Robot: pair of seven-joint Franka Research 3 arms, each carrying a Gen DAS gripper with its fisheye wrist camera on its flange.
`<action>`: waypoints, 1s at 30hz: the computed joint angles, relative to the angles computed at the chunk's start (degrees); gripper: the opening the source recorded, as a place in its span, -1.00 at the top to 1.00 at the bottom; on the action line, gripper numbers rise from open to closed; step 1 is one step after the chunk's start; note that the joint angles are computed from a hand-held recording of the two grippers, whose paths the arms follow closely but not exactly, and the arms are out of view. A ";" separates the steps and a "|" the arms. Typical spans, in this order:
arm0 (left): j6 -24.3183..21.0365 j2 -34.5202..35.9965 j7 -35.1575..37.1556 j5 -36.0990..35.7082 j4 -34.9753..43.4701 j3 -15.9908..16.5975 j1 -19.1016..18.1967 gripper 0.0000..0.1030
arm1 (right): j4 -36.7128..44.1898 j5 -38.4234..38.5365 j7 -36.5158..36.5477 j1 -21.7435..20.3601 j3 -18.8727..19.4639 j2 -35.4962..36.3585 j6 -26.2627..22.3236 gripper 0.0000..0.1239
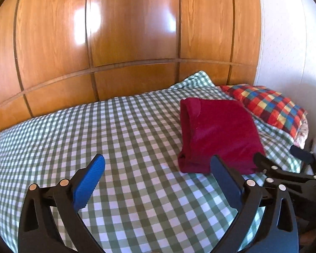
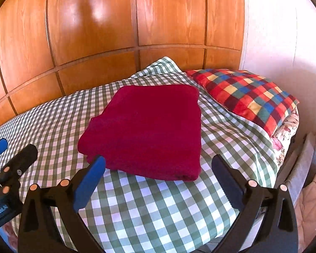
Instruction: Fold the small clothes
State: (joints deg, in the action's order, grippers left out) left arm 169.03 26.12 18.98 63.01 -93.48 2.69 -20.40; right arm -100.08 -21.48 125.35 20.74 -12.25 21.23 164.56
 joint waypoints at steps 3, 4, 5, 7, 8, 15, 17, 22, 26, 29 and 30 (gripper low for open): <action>0.30 -0.54 -1.90 0.78 -0.51 0.45 -0.24 -0.92 | -0.26 -0.80 1.03 0.51 -0.60 -0.20 -0.28 -0.62; 0.51 -0.72 -2.92 1.47 -0.64 0.79 -0.43 -0.92 | -0.27 -0.77 0.97 0.36 -0.45 -0.23 -0.30 -0.62; 0.66 -0.82 -3.53 1.98 -0.71 0.92 -0.44 -0.92 | -0.31 -0.90 1.13 0.37 -0.47 -0.29 -0.35 -0.62; 0.31 -0.90 -3.80 2.10 -0.76 0.61 -0.17 -0.92 | -0.35 -1.30 1.61 0.51 -0.56 -0.40 -0.48 -0.62; 0.18 -0.95 -3.79 1.93 -0.83 0.39 0.04 -0.92 | -0.30 -1.54 1.85 0.57 -0.60 -0.41 -0.49 -0.62; -1.47 -0.87 -5.15 3.10 -0.34 0.04 0.38 -0.92 | -0.04 -6.48 7.33 2.38 -2.76 -0.56 -0.29 -0.62; -1.51 -0.84 -5.14 2.88 -0.26 -0.22 0.70 -0.92 | 0.02 -7.07 7.77 2.10 -2.38 -0.60 -0.44 -0.62; -2.25 -0.84 -5.20 3.29 0.02 -0.43 0.74 -0.92 | 0.18 -7.07 7.44 1.06 -1.21 -0.57 -0.67 -0.62; -2.34 -0.91 -5.79 4.04 0.04 -0.40 0.69 -0.92 | 0.05 -6.84 6.97 0.71 -0.71 -0.67 -0.72 -0.62; -2.72 -0.99 -6.29 4.36 -0.01 -0.48 0.70 -0.92 | -0.12 -6.98 7.15 0.79 -0.77 -0.76 -0.70 -0.62; -2.79 -1.01 -6.42 4.45 -0.02 -0.52 0.74 -0.92 | -0.06 -6.86 6.97 0.65 -0.65 -0.71 -0.65 -0.62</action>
State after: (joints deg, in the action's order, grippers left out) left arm 166.24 25.11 12.56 67.46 -93.50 2.17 -19.66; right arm -100.14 -28.34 132.32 21.39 -12.90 20.52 163.91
